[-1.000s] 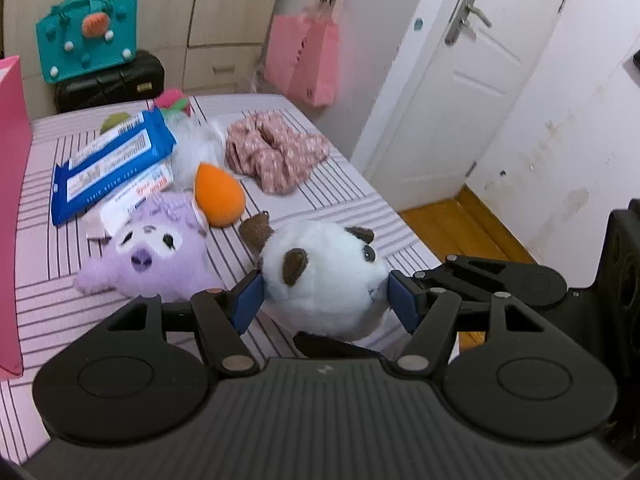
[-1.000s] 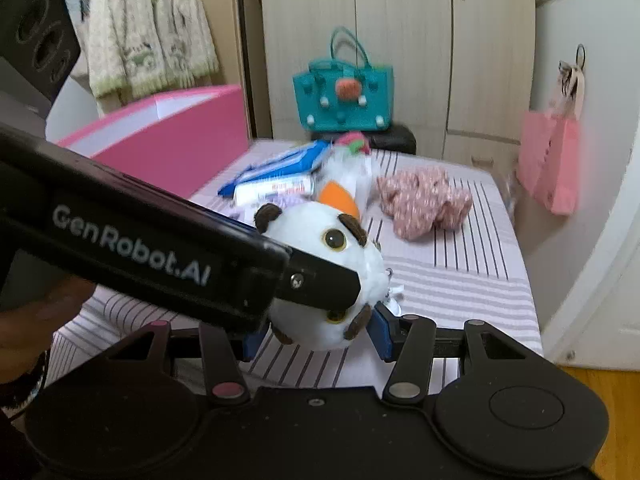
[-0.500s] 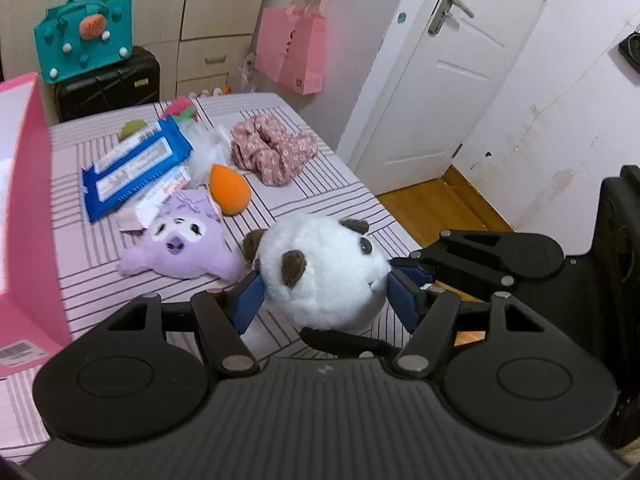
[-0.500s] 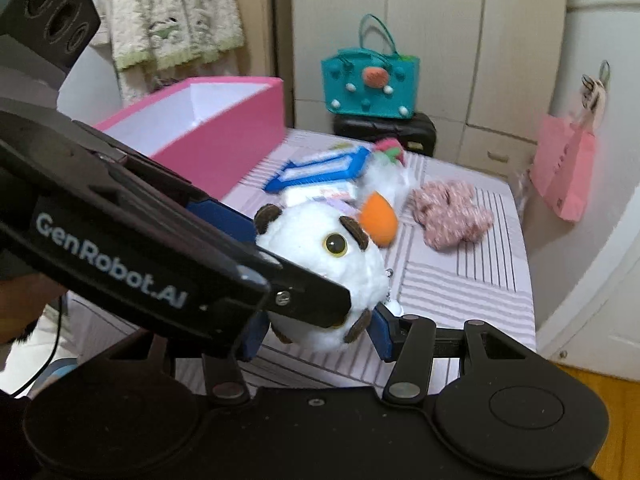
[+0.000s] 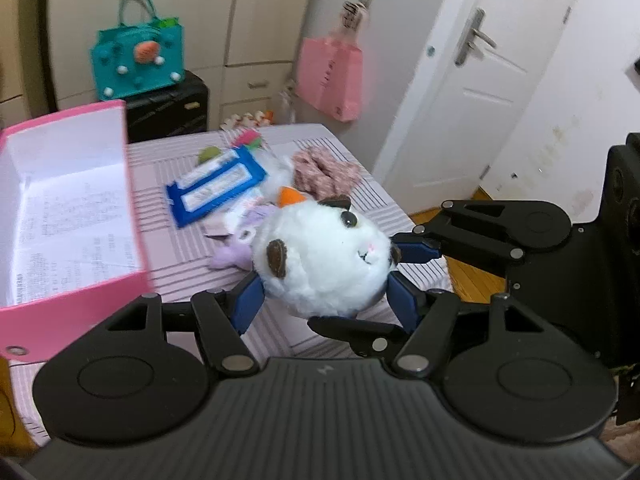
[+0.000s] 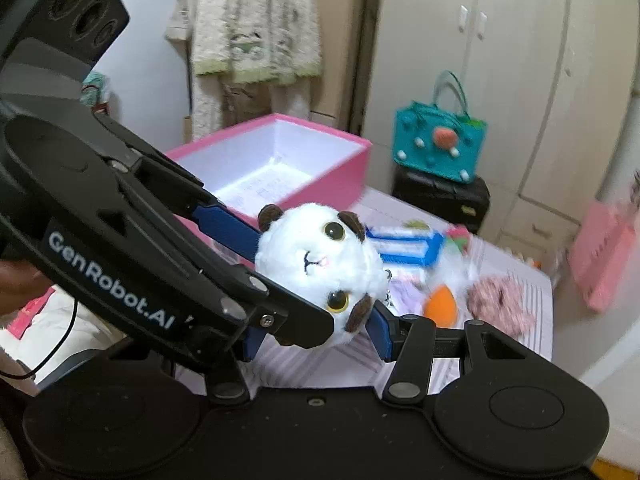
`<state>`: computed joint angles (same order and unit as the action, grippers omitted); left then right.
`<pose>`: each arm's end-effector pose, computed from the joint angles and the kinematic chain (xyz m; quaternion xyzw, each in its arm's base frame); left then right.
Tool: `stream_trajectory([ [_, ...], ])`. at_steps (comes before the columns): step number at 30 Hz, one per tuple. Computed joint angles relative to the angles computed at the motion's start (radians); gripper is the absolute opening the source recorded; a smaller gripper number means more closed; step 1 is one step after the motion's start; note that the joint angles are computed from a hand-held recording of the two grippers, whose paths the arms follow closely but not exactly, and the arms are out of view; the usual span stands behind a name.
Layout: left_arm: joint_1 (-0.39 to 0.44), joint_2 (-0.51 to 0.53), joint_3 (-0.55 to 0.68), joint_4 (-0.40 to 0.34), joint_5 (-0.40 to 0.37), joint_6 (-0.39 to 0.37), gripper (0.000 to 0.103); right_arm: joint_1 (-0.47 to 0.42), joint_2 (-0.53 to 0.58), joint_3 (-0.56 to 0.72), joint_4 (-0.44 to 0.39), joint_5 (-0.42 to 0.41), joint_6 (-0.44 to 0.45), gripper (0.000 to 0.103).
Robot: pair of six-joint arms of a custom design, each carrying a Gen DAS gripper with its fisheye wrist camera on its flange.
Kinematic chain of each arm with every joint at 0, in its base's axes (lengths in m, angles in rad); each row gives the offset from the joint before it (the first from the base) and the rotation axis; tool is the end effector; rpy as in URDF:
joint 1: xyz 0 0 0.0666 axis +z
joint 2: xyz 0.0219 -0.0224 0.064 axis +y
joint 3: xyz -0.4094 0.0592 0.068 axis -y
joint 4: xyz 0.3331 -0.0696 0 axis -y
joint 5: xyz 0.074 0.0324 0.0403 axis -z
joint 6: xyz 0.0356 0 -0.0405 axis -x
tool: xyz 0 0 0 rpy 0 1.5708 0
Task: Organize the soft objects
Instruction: 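Lift the panda plush with both grippers and carry it over the pink box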
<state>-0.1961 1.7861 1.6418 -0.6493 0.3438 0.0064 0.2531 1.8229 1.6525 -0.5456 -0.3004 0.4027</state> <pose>0.5671 -0.1253 0.3913 0.1509 0.9016 -0.1952 0.3554 0.5779 0.1599 0.3826 -0.3485 0.8319 0.1052 0.4189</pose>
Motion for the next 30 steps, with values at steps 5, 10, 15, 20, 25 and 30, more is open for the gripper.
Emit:
stream_trajectory([
  [5, 0.034, -0.031, -0.019, 0.026, -0.025, 0.0, 0.066, 0.029, 0.018, 0.047, 0.001, -0.02, 0.026, 0.058],
  [10, 0.07, -0.043, -0.007, 0.046, -0.046, -0.005, 0.066, 0.051, 0.056, 0.132, -0.008, -0.055, 0.049, 0.058],
  [15, 0.11, -0.02, 0.042, 0.061, -0.04, 0.007, 0.066, 0.066, 0.113, 0.233, 0.007, -0.097, 0.054, 0.058],
  [20, 0.144, 0.025, 0.106, 0.059, -0.054, 0.008, 0.066, 0.072, 0.22, 0.407, -0.049, -0.161, 0.023, 0.058],
  [25, 0.182, 0.108, 0.211, 0.011, -0.05, 0.055, 0.066, 0.076, 0.336, 0.566, -0.057, -0.222, 0.033, 0.057],
  [30, 0.206, 0.224, 0.344, -0.112, -0.057, 0.098, 0.066, 0.08, 0.525, 0.876, -0.258, -0.268, 0.032, 0.057],
])
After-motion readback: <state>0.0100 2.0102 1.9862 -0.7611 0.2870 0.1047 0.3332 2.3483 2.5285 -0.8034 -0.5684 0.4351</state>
